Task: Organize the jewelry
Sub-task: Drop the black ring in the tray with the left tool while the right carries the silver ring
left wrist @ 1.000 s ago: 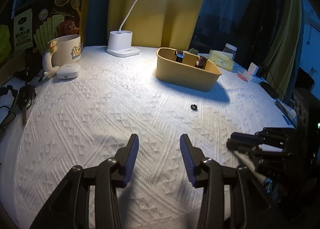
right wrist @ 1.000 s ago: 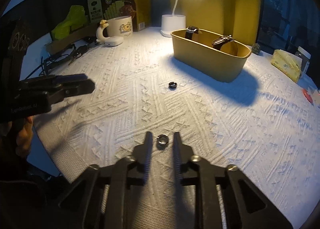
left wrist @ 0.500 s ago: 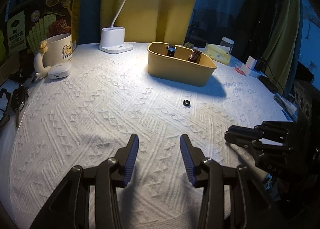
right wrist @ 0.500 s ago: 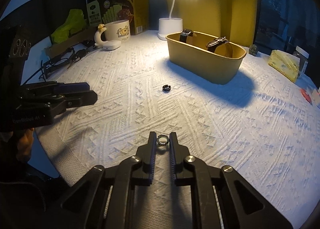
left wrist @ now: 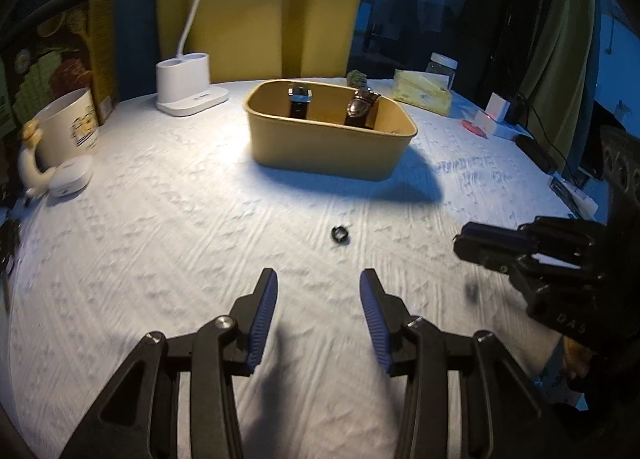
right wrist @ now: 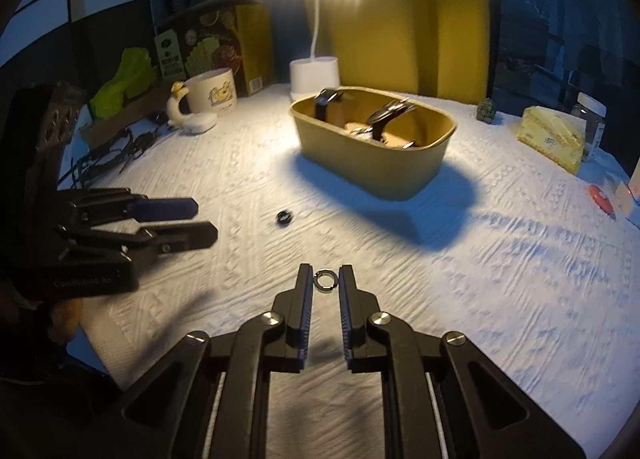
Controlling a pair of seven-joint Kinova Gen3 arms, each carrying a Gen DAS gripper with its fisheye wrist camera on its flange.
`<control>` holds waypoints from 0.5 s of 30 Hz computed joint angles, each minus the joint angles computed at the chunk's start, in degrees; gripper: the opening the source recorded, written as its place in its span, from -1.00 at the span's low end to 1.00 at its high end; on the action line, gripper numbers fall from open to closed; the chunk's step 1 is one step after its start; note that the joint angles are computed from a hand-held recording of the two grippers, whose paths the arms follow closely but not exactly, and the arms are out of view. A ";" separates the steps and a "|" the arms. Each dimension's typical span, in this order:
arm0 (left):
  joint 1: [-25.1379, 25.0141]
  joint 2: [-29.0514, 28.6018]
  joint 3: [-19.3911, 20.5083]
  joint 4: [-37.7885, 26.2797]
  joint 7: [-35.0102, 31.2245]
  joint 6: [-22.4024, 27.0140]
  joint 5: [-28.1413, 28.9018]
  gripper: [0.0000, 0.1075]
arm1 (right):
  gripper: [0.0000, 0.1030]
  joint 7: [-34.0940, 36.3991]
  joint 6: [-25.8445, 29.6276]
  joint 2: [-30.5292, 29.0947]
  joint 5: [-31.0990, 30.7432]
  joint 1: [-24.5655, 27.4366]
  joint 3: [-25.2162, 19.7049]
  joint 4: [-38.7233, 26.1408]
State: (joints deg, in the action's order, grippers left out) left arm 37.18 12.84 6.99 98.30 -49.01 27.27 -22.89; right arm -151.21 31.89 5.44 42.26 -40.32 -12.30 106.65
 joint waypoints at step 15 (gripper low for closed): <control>0.95 9.66 -0.58 -13.85 -7.87 8.52 4.73 -0.61 | -0.77 5.34 -6.08 -1.69 -4.16 6.75 1.96 1.78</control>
